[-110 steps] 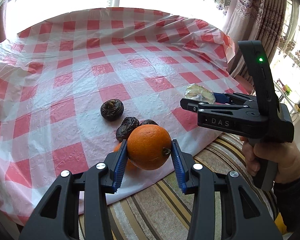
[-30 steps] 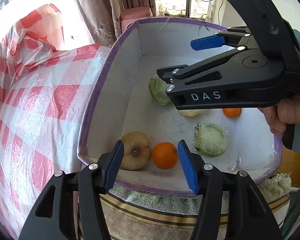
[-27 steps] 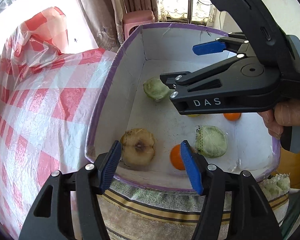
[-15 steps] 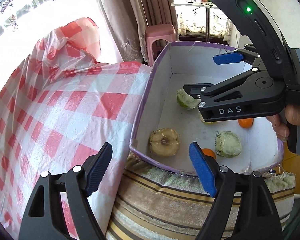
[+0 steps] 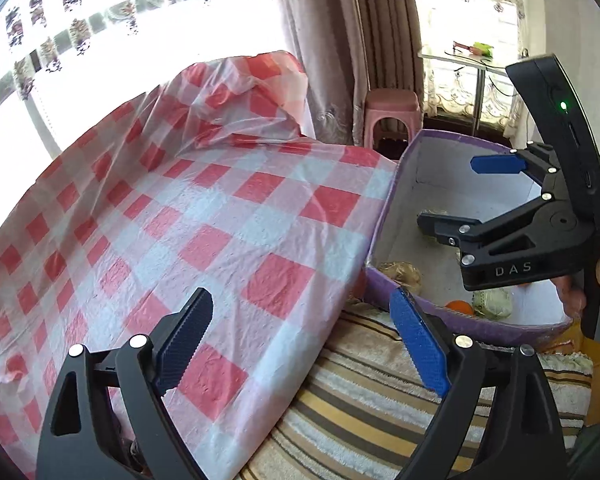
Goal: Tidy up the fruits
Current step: 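Move both open tools back over the remaining orange and dried fruits, then grasp the last orange with the left tool while the right tool grasps a dried fruit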
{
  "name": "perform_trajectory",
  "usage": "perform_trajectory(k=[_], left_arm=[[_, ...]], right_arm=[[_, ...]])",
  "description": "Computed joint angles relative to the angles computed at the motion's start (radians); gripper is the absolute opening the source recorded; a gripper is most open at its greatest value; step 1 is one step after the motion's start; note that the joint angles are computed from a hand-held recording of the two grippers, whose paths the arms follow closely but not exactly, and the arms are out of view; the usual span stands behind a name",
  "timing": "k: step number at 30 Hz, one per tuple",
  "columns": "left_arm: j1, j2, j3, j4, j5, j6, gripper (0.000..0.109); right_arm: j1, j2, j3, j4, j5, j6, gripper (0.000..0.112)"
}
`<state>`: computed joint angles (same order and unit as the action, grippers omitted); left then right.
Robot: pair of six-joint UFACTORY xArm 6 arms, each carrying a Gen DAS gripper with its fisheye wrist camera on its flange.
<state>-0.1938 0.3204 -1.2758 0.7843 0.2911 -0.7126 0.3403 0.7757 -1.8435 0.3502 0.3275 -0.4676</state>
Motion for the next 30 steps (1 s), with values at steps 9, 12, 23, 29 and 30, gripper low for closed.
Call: perform_trajectory(k=[9, 12, 23, 29, 30], left_arm=[[0.101, -0.214, 0.237, 0.474, -0.015, -0.595, 0.088], [0.156, -0.307, 0.343, 0.513, -0.038, -0.710, 0.088], [0.386, -0.498, 0.669, 0.543, -0.288, -0.967, 0.086], [0.421, -0.451, 0.692, 0.452, -0.342, -0.912, 0.073], [0.418, -0.448, 0.689, 0.449, -0.334, -0.911, 0.073]], right_arm=[[0.067, -0.024, 0.041, 0.053, -0.045, 0.005, 0.101], [0.086, -0.024, 0.036, 0.136, -0.020, -0.072, 0.101], [0.151, -0.015, -0.023, 0.420, 0.159, -0.365, 0.101], [0.203, 0.018, -0.074, 0.389, 0.227, -0.401, 0.101], [0.209, 0.026, -0.087, 0.384, 0.242, -0.401, 0.101]])
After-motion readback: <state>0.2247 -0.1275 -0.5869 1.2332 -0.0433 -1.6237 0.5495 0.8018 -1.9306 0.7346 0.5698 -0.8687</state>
